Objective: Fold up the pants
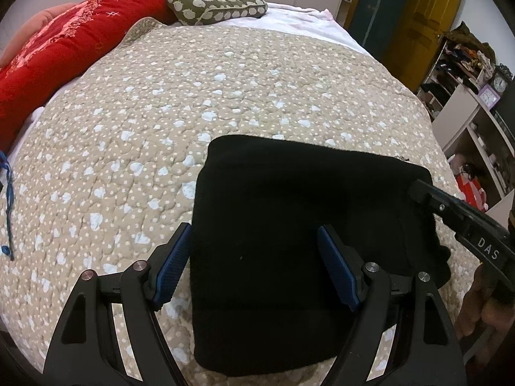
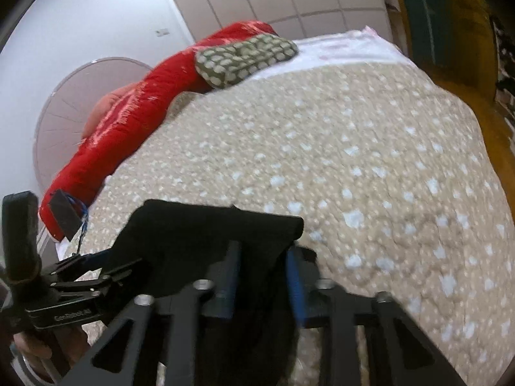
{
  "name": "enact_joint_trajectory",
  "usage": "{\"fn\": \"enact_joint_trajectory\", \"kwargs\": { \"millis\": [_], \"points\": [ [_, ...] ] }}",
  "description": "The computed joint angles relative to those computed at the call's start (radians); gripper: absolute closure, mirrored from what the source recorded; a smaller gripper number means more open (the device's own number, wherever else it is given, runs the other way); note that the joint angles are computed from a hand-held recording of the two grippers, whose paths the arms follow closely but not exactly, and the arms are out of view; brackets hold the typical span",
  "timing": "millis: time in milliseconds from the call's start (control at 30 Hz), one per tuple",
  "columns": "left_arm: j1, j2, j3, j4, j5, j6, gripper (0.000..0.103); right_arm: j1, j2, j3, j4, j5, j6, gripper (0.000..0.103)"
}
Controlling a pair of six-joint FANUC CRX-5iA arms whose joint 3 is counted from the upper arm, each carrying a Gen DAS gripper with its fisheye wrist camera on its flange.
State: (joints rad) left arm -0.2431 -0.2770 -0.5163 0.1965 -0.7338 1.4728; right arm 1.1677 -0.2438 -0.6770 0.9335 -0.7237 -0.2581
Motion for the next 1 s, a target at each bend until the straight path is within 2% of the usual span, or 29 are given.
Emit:
{"fn": "enact_joint_trajectory", "kwargs": {
  "millis": [167,267,367,467,600,800,900,1000],
  "points": [
    [-0.016,0.020,0.021,-0.022,0.004,0.032,0.024,0.008,0.043,0.050,0.015,-0.079,0.047,0.095],
    [-0.033,0.023,0.023,-0.050,0.019,0.048,0.022,0.016,0.077,0.080,-0.049,-0.127,0.101,0.095],
    [-0.029,0.023,0.018,-0.038,0.023,0.037,0.022,0.015,0.059,0.053,-0.040,-0.114,0.065,0.094],
    [-0.006,0.019,0.004,0.012,0.014,0.000,0.022,0.037,0.010,0.043,-0.057,-0.143,0.020,0.090],
    [-0.015,0.009,-0.002,-0.010,0.023,0.026,0.022,0.114,-0.035,0.042,-0.040,-0.171,0.047,0.090],
    [-0.022,0.002,0.002,-0.024,0.010,0.036,0.022,0.193,0.006,0.080,-0.167,-0.199,0.137,0.090],
    [-0.032,-0.003,0.003,-0.044,0.014,0.055,0.022,0.215,0.005,0.038,-0.118,-0.198,0.068,0.090],
    [-0.025,-0.010,0.001,-0.034,0.003,0.051,0.022,0.216,-0.018,0.041,-0.146,-0.195,0.086,0.090]
  ]
}}
